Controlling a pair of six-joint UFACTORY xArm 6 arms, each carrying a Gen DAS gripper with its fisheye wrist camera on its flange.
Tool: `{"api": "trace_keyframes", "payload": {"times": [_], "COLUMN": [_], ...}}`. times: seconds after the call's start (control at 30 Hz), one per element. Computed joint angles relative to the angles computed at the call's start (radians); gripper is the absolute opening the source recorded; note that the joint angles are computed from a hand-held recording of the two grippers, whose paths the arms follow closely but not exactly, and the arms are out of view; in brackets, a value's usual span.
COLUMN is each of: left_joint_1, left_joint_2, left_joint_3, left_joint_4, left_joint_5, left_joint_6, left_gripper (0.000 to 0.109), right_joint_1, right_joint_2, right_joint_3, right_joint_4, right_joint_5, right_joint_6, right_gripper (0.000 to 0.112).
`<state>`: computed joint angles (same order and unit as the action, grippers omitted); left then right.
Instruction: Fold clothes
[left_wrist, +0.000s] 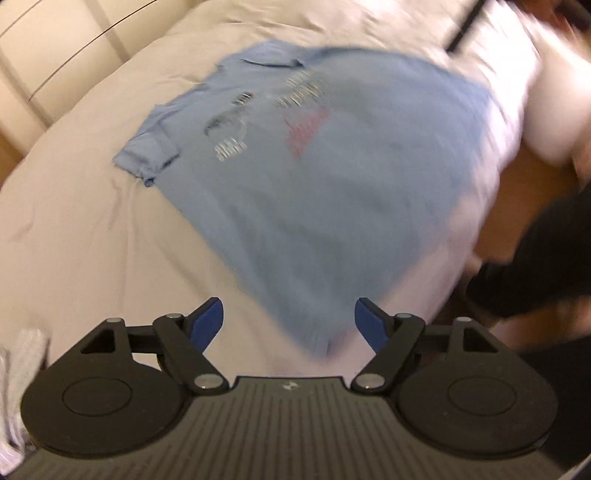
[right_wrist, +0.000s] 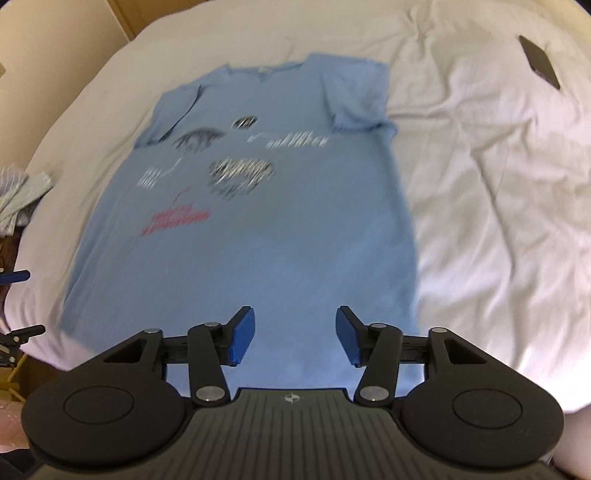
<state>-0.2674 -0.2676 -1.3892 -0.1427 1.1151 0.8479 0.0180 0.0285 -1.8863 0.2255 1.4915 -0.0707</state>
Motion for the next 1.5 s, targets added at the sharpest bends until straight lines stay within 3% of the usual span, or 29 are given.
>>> {"api": "trace_keyframes", "payload": {"times": [0.1,0.2,0.33,0.53,0.57,0.63,0.7,0.77,0.93,1.1,1.2,1.3,1.4,1.5], "left_joint_1": [0.005,-0.023,-0.089,-0.149,-0.150,-0.149,-0.142,-0.129,-0.062,-0.027,-0.020,-0.015,-0.011,-0.005], "left_joint_2": [-0.089,-0.136,-0.132,-0.120,-0.110,-0.085,-0.057,-0.018,0.194,0.396,0.447,0.472,0.471,0.456], "left_joint_3": [0.147,0.247,0.323,0.411,0.395,0.350,0.286,0.193,-0.197,-0.540,-0.638,-0.697,-0.700,-0.678], "left_joint_4": [-0.028,-0.061,-0.008,0.103,0.112,0.125,0.125,0.100,-0.032,-0.098,-0.119,-0.133,-0.138,-0.136], "left_joint_5": [-0.085,-0.178,-0.302,-0.445,-0.433,-0.396,-0.352,-0.273,0.035,0.237,0.300,0.344,0.351,0.353], "left_joint_6": [0.227,0.367,0.381,0.465,0.446,0.392,0.319,0.227,-0.051,-0.153,-0.169,-0.173,-0.164,-0.173], "left_gripper": [0.072,0.068,0.051,0.049,0.045,0.010,0.006,0.005,0.005,0.005,0.004,0.004,0.004,0.004], "right_joint_1": [0.037,0.062,0.080,0.085,0.087,0.096,0.117,0.149,0.278,0.412,0.469,0.493,0.477,0.407], "right_joint_2": [-0.048,-0.081,-0.109,-0.152,-0.161,-0.184,-0.210,-0.242,-0.315,-0.333,-0.324,-0.326,-0.357,-0.426], "right_joint_3": [0.072,0.126,0.162,0.197,0.207,0.238,0.274,0.327,0.486,0.608,0.661,0.722,0.792,0.890], "right_joint_4": [-0.007,0.007,0.013,0.008,0.001,-0.022,-0.050,-0.064,-0.093,-0.186,-0.302,-0.500,-0.662,-0.756], "right_joint_5": [-0.002,-0.008,-0.014,-0.010,-0.015,-0.037,-0.067,-0.111,-0.291,-0.523,-0.647,-0.711,-0.714,-0.710], "right_joint_6": [0.034,0.059,0.069,0.073,0.073,0.074,0.053,0.010,-0.077,-0.087,-0.030,0.060,0.114,0.063], "right_gripper": [0.056,0.056,0.056,0.056,0.056,0.056,0.056,0.056,0.061,0.066,0.065,0.055,0.043,0.040]}}
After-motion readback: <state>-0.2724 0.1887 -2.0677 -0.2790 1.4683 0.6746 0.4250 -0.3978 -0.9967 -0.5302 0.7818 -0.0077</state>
